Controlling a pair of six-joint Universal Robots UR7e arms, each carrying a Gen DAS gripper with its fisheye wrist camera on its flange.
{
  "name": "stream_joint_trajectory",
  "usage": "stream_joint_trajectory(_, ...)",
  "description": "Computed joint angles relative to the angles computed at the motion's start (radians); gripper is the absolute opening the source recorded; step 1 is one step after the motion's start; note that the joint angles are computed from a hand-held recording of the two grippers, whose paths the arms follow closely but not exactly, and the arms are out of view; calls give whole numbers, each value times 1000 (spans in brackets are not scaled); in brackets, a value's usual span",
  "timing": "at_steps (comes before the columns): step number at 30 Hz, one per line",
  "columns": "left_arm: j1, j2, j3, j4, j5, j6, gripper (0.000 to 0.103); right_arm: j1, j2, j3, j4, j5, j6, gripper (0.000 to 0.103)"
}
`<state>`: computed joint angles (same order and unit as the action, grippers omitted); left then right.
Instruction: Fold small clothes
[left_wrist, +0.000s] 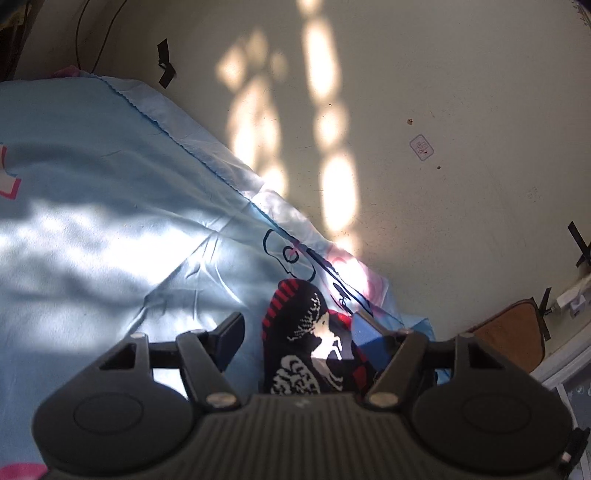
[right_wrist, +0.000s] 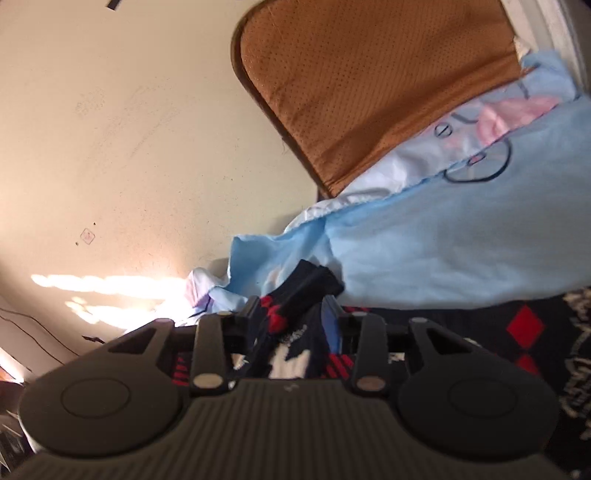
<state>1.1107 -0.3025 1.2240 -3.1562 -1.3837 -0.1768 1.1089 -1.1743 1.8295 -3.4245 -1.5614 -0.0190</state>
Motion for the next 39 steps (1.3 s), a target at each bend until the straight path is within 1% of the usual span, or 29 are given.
stream_joint_trajectory(2, -6, 4, 14, -23, -11, 34, 65, 0, 39, -86, 110, 6, 103, 40)
stream_joint_trajectory(3, -8, 8, 21, -47, -20, 59, 65, 5, 61, -129, 162, -9, 137, 40)
stream_joint_trajectory(5, -9, 23, 22, -90, -37, 109, 65, 10, 96, -193, 246, -37, 170, 40)
stream_joint_trajectory(6, -8, 34, 20, -100, -49, 134, 65, 8, 116, -218, 268, -29, 189, 38)
stream_joint_trajectory(7, -6, 43, 12, -91, -55, 147, 65, 6, 126, -223, 250, -15, 203, 38)
stream_joint_trajectory(9, -3, 55, -8, -29, -48, 160, 62, 17, 147, -252, 248, -31, 212, 40)
stream_joint_trajectory(10, -2, 60, -15, -13, -42, 169, 62, 23, 155, -263, 251, -47, 199, 34)
stream_joint_trajectory(11, -4, 63, -15, -17, -39, 186, 62, 29, 162, -275, 261, -64, 186, 25)
stream_joint_trajectory(12, -4, 62, -12, -20, -39, 200, 63, 35, 168, -285, 272, -91, 177, 8)
stream_joint_trajectory(13, -4, 62, -10, -22, -38, 207, 64, 38, 170, -283, 260, -97, 172, 8)
stream_joint_trajectory(15, -6, 63, -8, -24, -28, 222, 64, 50, 168, -260, 180, -105, 154, 8)
stream_joint_trajectory(16, -7, 63, -7, -27, -25, 226, 64, 57, 157, -238, 130, -98, 130, 8)
stream_joint_trajectory(17, -8, 64, -8, -27, -23, 229, 64, 67, 145, -215, 76, -96, 97, 8)
stream_joint_trajectory(20, -6, 63, -7, -29, -24, 225, 64, 106, 94, -128, -76, -107, -44, 8)
stream_joint_trajectory(23, -5, 62, -8, -26, -26, 220, 64, 134, 38, -26, -187, -147, -142, 8)
stream_joint_trajectory(24, -5, 60, -7, -27, -27, 220, 64, 145, 29, 13, -243, -172, -176, 8)
stream_joint_trajectory(25, -5, 59, -5, -28, -28, 222, 64, 147, 17, 49, -273, -191, -192, 8)
stream_joint_trajectory(28, 0, 51, 4, -37, -50, 222, 64, 130, -10, 136, -315, -241, -181, 8)
stream_joint_trajectory(29, 4, 48, 8, -47, -67, 217, 64, 124, -3, 153, -322, -276, -170, 8)
stream_joint_trajectory(31, 15, 40, 14, -63, -112, 200, 64, 104, -5, 177, -292, -309, -128, 8)
stream_joint_trajectory(33, 24, 34, 19, -79, -148, 184, 64, 89, -12, 189, -260, -317, -62, 14)
stream_joint_trajectory(34, 27, 32, 22, -85, -160, 182, 64, 82, -22, 197, -244, -305, -33, 18)
stream_joint_trajectory(35, 30, 31, 23, -91, -174, 182, 64, 80, -30, 205, -249, -296, -23, 20)
stream_joint_trajectory(37, 33, 30, 23, -92, -197, 187, 64, 84, -37, 230, -334, -298, -63, 31)
stream_joint_trajectory(38, 32, 31, 21, -84, -195, 192, 64, 89, -37, 242, -393, -306, -95, 33)
stream_joint_trajectory(39, 27, 33, 18, -68, -175, 203, 64, 88, -44, 264, -458, -308, -119, 36)
